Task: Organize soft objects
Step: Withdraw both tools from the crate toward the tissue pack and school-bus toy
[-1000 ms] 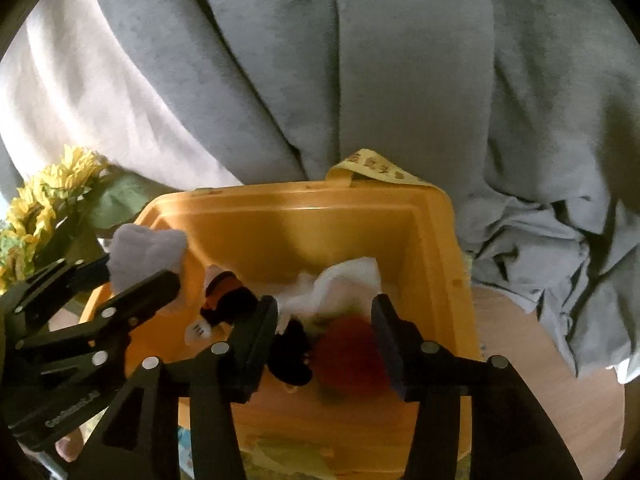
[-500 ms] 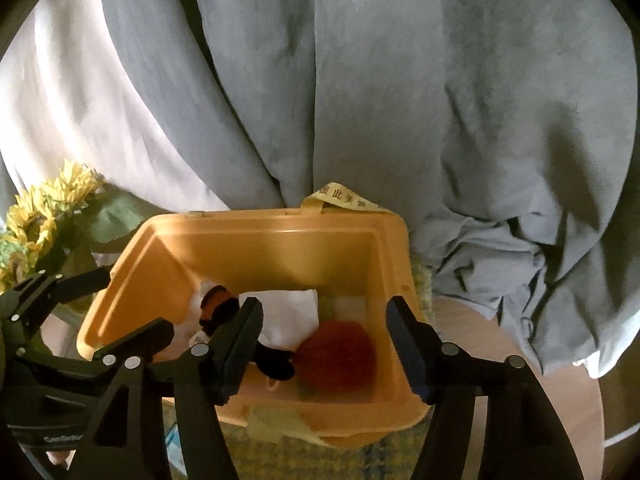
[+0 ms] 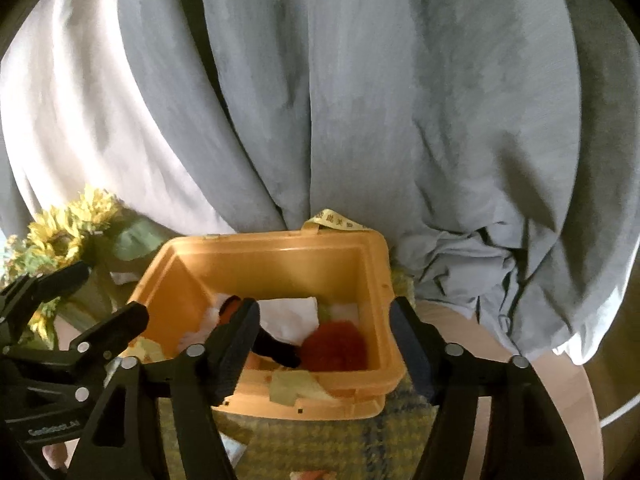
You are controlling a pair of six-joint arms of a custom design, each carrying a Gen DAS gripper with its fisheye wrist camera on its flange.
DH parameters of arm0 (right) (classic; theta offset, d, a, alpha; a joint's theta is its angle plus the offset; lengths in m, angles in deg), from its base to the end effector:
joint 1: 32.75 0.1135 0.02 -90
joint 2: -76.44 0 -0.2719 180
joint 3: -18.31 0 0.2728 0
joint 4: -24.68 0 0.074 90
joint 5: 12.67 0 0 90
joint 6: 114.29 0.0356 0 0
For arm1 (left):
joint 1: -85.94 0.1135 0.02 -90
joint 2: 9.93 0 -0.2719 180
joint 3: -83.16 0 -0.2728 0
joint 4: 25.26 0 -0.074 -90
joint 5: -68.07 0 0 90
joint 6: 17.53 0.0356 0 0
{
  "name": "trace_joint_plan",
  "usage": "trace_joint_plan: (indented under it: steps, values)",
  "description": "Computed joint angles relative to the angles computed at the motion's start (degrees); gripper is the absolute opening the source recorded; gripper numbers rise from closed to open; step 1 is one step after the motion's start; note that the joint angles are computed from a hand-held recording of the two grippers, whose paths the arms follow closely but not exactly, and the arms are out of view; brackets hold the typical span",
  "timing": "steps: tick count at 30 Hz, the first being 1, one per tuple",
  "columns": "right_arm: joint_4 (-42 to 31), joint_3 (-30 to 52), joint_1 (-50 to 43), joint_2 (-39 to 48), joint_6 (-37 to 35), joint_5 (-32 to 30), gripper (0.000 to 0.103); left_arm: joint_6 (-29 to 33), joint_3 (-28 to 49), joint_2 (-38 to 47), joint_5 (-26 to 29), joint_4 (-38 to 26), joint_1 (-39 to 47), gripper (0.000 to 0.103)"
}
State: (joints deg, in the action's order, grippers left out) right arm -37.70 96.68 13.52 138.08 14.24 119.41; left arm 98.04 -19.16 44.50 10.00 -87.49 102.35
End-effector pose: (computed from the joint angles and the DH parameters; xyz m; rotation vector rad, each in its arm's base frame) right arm 0.1709 0.1441 0.3595 0.1872 2.1221 -0.0194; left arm 0.1909 0.0366 0.3768 0.4580 2.0913 -0.2040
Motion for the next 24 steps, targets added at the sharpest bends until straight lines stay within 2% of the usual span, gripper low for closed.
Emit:
trace_joint_plan:
  steps: [2,6,12,19,24]
  values:
    - [-2.14,0.18,3.55,-0.7,2.14,3.65,0.071,0.58,-1.54,-2.95,2.58,0.48,3.22,0.092]
    - [-6.82,0.33,10.69,-1.48,8.88,11.57,0.08,2.05,-3.78,-7.64,8.55,0.59,9.57,0.092]
    - [-17.95,1.75,20.58,-0.08,23.21,20.88,0.083,5.89,-6.38,-13.03,17.32,-0.98,19.69,0.092]
    - [-30.62,0.87,28.54,1.7,42.82,24.58,0.083,16.91,-8.63,-15.85,28.2,-9.56,31.97,0.094]
    - [-35.45,-0.34,31.9,3.5,51.14,24.18,0.083,27.14,-9.65,-15.56,33.11,-17.2,38.94,0.095]
